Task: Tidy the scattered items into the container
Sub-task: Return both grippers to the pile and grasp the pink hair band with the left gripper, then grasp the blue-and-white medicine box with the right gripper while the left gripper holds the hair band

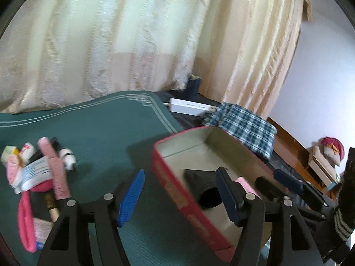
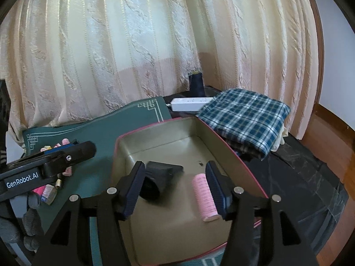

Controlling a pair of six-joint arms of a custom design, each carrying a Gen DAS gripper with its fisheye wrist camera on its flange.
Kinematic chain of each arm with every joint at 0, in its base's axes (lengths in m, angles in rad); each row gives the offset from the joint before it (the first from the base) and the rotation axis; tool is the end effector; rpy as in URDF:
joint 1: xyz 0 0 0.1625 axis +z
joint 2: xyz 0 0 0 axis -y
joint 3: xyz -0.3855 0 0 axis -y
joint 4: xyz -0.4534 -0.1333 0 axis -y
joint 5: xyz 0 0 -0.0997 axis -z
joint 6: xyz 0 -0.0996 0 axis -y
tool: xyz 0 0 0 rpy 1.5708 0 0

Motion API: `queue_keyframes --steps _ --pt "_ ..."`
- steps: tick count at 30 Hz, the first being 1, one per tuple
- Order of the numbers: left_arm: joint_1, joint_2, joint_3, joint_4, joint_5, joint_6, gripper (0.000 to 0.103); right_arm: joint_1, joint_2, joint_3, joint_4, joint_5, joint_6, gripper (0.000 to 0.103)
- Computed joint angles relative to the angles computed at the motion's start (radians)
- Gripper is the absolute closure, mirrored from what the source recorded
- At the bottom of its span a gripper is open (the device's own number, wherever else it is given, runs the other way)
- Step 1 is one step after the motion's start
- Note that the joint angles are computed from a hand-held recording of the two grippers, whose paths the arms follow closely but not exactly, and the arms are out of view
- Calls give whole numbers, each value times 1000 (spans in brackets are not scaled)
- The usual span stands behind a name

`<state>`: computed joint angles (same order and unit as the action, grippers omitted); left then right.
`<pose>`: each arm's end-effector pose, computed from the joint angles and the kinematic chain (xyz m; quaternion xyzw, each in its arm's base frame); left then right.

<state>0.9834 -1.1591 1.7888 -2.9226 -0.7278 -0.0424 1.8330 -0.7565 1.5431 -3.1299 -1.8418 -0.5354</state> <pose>-0.1814 -0.6472 0.2650 0.0906 0.8610 -0.4250 0.2641 0.2945 -0.6860 0.1070 0.3095 -0.8656 0.3528 0.1748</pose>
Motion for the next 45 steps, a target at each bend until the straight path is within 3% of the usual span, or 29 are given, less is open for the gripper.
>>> queue_keyframes --steps 6,13,20,35,37,39,45 --pt "17 -96 81 -8 67 -58 35 33 5 20 -19 19 -5 39" --pt "51 -219 176 20 198 -136 35 79 26 44 -6 42 -25 37" --pt "117 -346 248 112 252 -261 35 113 66 45 66 66 -29 36" --pt "229 -369 232 209 129 -344 35 149 121 28 159 47 -28 36" --pt "242 -372 237 187 87 -327 45 151 129 21 174 47 -26 36" --pt "246 -382 247 155 39 -310 63 153 135 14 195 50 -22 36" --pt "231 -420 283 118 59 -307 70 161 153 -6 255 55 -12 36"
